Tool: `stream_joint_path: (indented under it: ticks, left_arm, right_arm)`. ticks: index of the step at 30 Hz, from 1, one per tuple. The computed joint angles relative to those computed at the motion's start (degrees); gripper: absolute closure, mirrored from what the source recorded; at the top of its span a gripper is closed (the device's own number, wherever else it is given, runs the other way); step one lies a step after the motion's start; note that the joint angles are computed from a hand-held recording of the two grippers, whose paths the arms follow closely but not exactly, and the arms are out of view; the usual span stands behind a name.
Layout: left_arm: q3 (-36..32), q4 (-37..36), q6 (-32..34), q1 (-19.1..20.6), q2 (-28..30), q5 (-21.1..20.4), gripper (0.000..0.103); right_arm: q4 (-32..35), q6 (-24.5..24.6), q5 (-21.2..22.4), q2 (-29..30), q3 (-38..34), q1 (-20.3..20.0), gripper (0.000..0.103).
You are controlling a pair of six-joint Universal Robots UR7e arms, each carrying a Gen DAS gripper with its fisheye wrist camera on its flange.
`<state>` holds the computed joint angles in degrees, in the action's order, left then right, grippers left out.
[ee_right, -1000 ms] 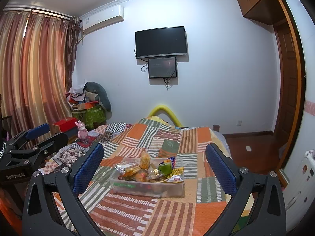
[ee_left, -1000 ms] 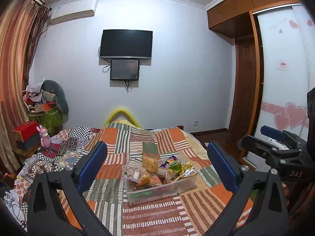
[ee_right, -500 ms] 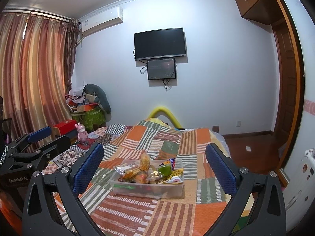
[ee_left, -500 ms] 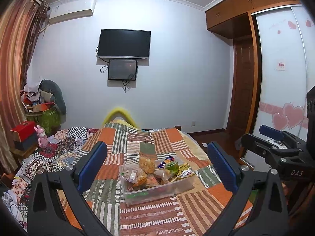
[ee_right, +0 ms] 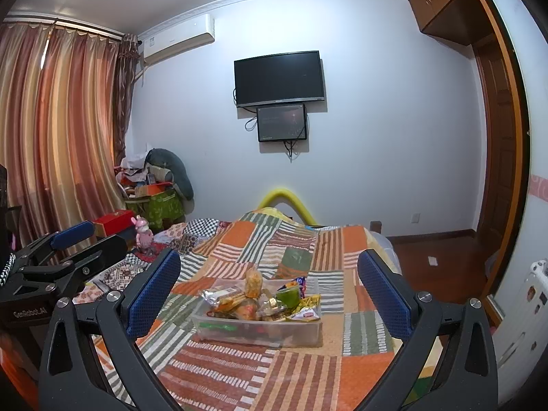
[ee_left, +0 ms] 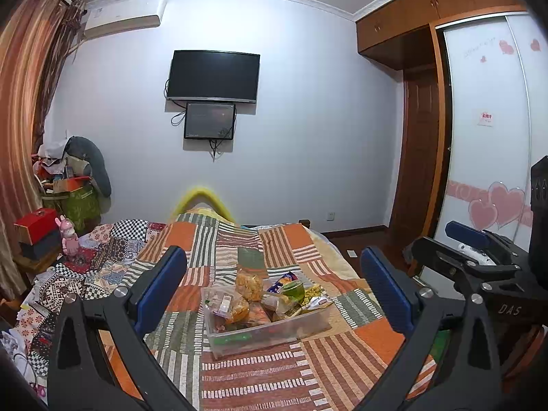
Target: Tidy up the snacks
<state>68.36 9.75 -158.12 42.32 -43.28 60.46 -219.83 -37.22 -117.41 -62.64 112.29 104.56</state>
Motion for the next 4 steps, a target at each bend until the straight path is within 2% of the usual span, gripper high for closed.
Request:
stream_joint_path:
  ticks: [4]
  left_arm:
    - [-0.3, 0.5, -0.1, 0.0, 0.3, -0.2, 0.000]
  right_arm:
    - [0.4, 0.2, 0.0, 0.0, 0.0, -0.1, 0.000]
